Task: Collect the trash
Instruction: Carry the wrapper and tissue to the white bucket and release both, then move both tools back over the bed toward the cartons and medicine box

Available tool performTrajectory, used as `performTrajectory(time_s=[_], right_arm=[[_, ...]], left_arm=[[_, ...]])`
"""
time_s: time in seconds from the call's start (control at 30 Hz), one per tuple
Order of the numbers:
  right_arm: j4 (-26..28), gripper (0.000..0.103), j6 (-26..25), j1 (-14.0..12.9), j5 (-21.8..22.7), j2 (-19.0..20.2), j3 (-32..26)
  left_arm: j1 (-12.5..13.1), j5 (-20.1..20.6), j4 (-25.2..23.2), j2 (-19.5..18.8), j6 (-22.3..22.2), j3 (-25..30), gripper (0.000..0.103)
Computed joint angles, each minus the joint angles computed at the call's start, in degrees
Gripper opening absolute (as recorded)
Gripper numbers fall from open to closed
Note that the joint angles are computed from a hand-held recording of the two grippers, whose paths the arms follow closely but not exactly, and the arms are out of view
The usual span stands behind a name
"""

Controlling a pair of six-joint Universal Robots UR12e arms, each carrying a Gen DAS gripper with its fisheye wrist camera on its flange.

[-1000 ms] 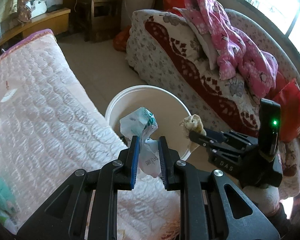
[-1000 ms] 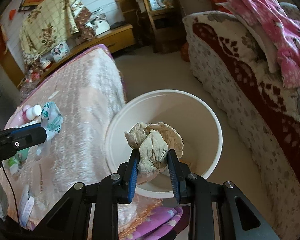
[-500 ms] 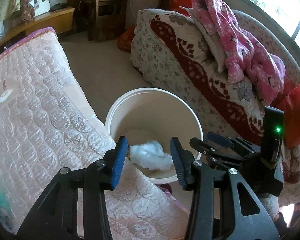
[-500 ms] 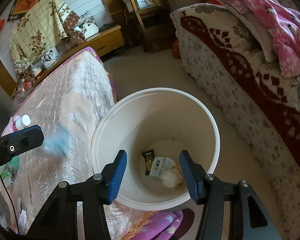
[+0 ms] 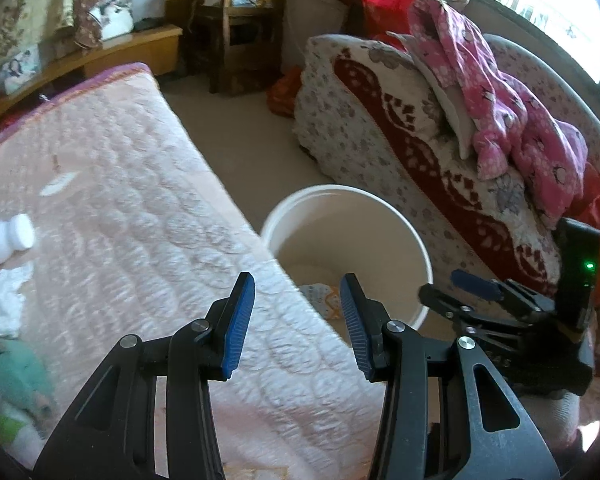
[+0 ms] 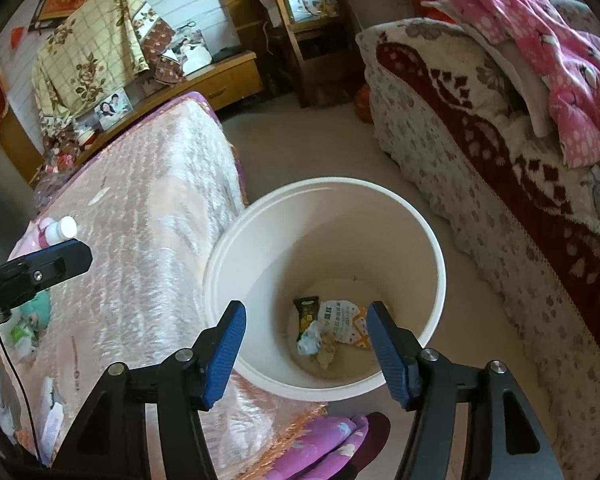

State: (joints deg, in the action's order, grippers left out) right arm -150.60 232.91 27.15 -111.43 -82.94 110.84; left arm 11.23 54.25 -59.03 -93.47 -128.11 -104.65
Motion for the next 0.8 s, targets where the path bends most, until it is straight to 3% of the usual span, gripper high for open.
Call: performTrajectory(time_s=[0.27,0.7,0.8], right_arm=[[0.7,0.062,-2.0,2.0,-2.3,1.1,-3.2],[1.1,0.068,-6.2,5.0,-3.9,3.8,-8.7],[0.8,0.068,-7.3,5.6,-3.7,4.6,-9.9]], left_arm=[[2.5,-0.3,3.3,0.7,-2.2,-0.8,0.043],[7.3,-3.4,4.4,2.0,-2.4,-1.4,0.043],[8.4,-3.9,4.7,2.2,-2.3,-1.6,0.049]])
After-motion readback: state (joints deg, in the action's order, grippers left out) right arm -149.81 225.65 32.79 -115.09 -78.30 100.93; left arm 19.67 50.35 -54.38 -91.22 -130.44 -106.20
